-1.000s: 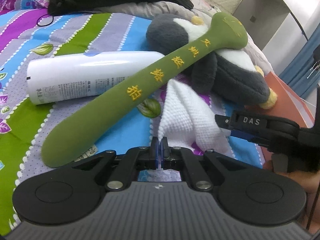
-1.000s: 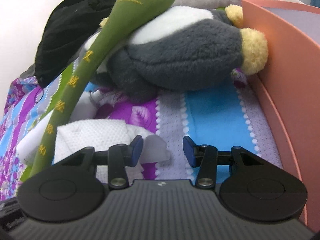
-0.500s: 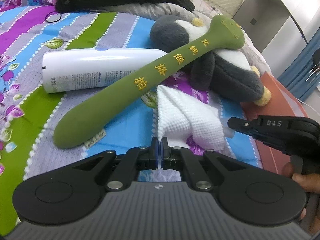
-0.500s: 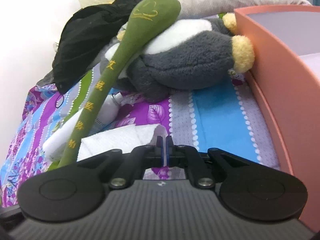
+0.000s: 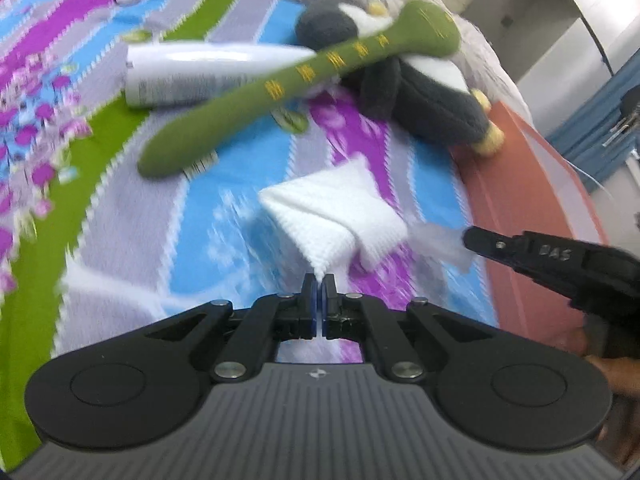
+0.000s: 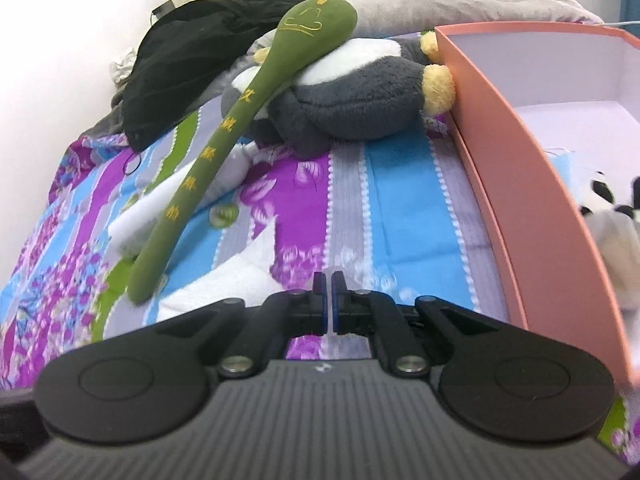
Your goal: Organize soft objects
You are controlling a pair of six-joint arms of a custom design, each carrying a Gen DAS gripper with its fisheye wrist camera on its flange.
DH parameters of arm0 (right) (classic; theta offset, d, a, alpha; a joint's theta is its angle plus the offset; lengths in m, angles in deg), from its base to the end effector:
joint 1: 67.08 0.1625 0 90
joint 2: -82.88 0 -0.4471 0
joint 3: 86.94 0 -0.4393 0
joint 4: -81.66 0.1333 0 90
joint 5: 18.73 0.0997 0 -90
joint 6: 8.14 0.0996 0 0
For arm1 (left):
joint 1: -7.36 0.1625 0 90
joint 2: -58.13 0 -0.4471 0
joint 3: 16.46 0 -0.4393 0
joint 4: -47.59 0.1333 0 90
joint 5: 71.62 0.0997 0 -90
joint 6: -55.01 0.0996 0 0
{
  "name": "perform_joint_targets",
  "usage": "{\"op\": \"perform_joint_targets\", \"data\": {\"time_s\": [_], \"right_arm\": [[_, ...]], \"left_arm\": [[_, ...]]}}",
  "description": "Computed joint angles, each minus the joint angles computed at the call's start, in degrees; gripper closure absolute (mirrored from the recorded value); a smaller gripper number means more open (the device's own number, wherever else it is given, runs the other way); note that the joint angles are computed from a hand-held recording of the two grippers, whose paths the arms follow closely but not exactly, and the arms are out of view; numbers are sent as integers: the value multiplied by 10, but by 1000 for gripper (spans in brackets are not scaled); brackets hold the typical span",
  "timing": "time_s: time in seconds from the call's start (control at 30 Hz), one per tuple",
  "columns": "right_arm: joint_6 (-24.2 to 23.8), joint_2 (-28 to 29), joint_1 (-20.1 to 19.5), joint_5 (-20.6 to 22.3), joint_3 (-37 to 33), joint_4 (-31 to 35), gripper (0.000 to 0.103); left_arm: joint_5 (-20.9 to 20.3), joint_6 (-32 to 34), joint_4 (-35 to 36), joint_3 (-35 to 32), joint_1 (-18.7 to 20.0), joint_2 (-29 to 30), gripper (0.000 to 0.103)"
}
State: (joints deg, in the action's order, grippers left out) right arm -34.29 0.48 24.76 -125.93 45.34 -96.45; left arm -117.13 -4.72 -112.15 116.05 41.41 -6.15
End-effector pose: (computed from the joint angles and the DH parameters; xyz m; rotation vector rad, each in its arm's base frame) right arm 0.1192 -0.4758 0.2567 0.4971 -2.5585 0.7989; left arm -0.2662 -0.4250 0.0889 -0.0997 2.5976 -0.9183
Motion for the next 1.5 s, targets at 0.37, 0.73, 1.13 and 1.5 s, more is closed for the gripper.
{"op": "perform_joint_targets", "data": {"time_s": [0.37,0.73,1.13,1.5], "right_arm": [[-3,-95,5,-19,77,37,97],[-54,-144,-28,-12,113,88,93],[-137,-93,-29,-10,113,8,55],[-161,-74,-41,-1,121,-16,71]], "left_arm": [[-19,-67,85,17,-73,-22,100],[-57,-46,123,17,-89,-28,67],[-6,26,136,4,-66,-16,38],[37,90,129,-24,-33,43,24]]}}
